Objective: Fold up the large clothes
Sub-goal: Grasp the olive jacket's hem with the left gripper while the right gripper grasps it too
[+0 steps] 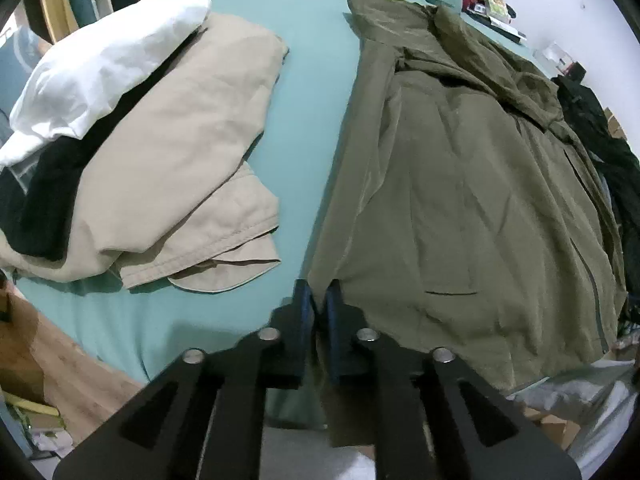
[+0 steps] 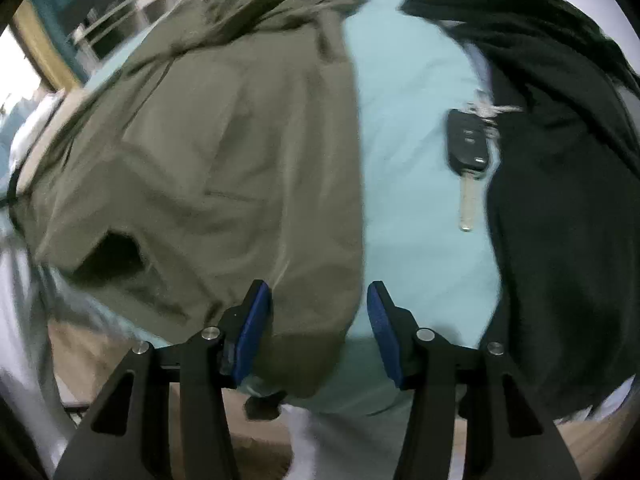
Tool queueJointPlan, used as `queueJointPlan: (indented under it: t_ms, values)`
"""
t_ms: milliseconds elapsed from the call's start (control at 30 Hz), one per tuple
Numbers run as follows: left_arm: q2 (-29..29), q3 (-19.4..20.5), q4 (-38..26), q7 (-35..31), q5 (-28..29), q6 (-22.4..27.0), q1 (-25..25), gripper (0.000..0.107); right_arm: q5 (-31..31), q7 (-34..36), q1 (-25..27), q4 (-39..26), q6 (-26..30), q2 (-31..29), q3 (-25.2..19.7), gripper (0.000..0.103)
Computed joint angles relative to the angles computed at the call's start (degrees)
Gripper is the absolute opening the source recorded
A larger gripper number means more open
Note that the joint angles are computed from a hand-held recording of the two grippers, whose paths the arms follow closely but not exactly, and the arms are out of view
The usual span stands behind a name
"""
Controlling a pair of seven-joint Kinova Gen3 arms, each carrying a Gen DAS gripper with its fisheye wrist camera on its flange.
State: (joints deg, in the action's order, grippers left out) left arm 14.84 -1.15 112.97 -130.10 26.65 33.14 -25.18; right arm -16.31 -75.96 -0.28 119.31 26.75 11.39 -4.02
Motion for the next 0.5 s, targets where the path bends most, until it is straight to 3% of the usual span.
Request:
queueJointPlan:
  t_ms: [67,100,167,233,333,500]
  values:
    - [-0.5,1.4,1.1,-3.8,3.9,-0.1,-2.0,0.058,-4.6,0.8,4.4,0.5,-0.7,0.3,-2.7,0.051]
    - [-0.4,1.5,1.6,-5.3,5.5,0.1,-2.4,0.065,-6.9,1.8,6.0,0.7,-1.5,0.8,-4.3,0.051]
    - [0.5,2.1,1.4,-5.8,6.5,1.3,-2.8,0.068,-10.5,4.0,6.0,2.2,-4.3,1.2,-4.7,0.051]
    - [1.9,1.4,0.7,-3.1,3.9,1.9,-0.2,0.068,-10.3,2.7,1.7,2.4,-5.9,1.4,-1.9,0.052]
    - [4.6,-2.8,-1.2,3.9,-2.5,3.1,6.8,0.068,-4.7,-4.0,-6.2,4.9,-11.0,0.9,2.5,0.053]
    - [2.8,-0.7,1.4,10.8,-10.1,-0.4,8.4,0.069,4.5,-15.1,-18.4,6.7,-14.2,0.4,11.6,0.053]
